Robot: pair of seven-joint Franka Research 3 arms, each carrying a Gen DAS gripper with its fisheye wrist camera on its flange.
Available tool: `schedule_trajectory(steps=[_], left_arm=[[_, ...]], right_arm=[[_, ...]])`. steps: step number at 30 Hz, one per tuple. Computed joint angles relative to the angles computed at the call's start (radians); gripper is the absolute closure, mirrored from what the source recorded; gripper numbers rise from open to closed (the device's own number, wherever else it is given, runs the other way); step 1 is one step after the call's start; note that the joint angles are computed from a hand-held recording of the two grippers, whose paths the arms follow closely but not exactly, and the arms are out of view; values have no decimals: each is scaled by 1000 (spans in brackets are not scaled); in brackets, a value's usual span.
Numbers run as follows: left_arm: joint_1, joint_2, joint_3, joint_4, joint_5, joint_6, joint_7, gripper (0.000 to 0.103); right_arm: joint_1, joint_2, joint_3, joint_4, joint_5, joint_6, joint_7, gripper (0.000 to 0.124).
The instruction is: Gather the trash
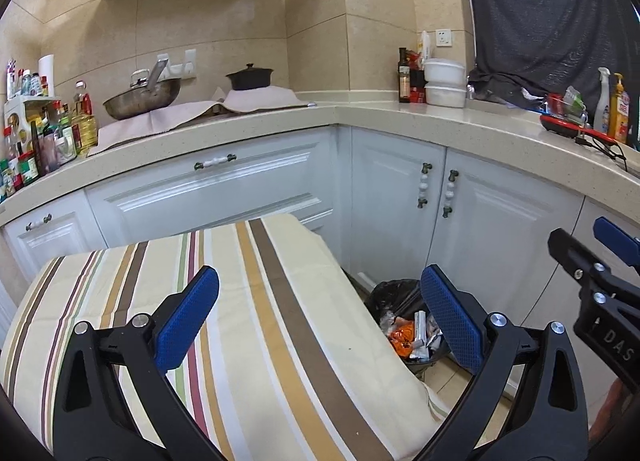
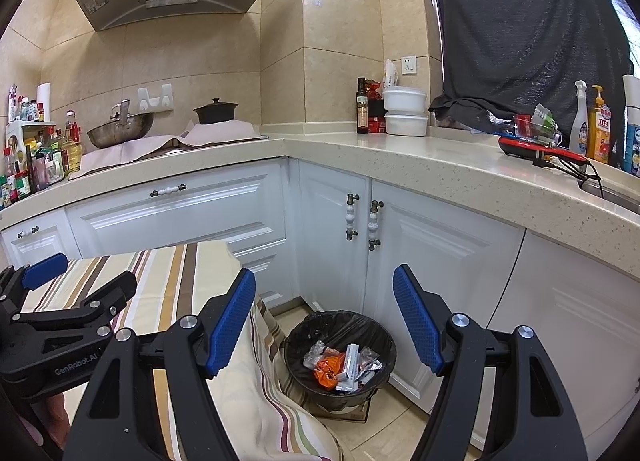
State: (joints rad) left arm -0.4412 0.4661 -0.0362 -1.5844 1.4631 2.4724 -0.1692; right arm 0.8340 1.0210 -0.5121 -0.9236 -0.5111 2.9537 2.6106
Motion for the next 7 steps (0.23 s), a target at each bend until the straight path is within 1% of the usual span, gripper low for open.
schedule_trajectory(steps=[5, 7], left_arm=[[16, -11, 3, -12, 18, 45, -36, 5], [22, -13, 3, -17, 19, 52, -43, 5]], right_arm=[[-5, 6, 7, 12, 4, -5, -7, 51], [-24, 25, 34, 50, 16, -21, -37, 50]])
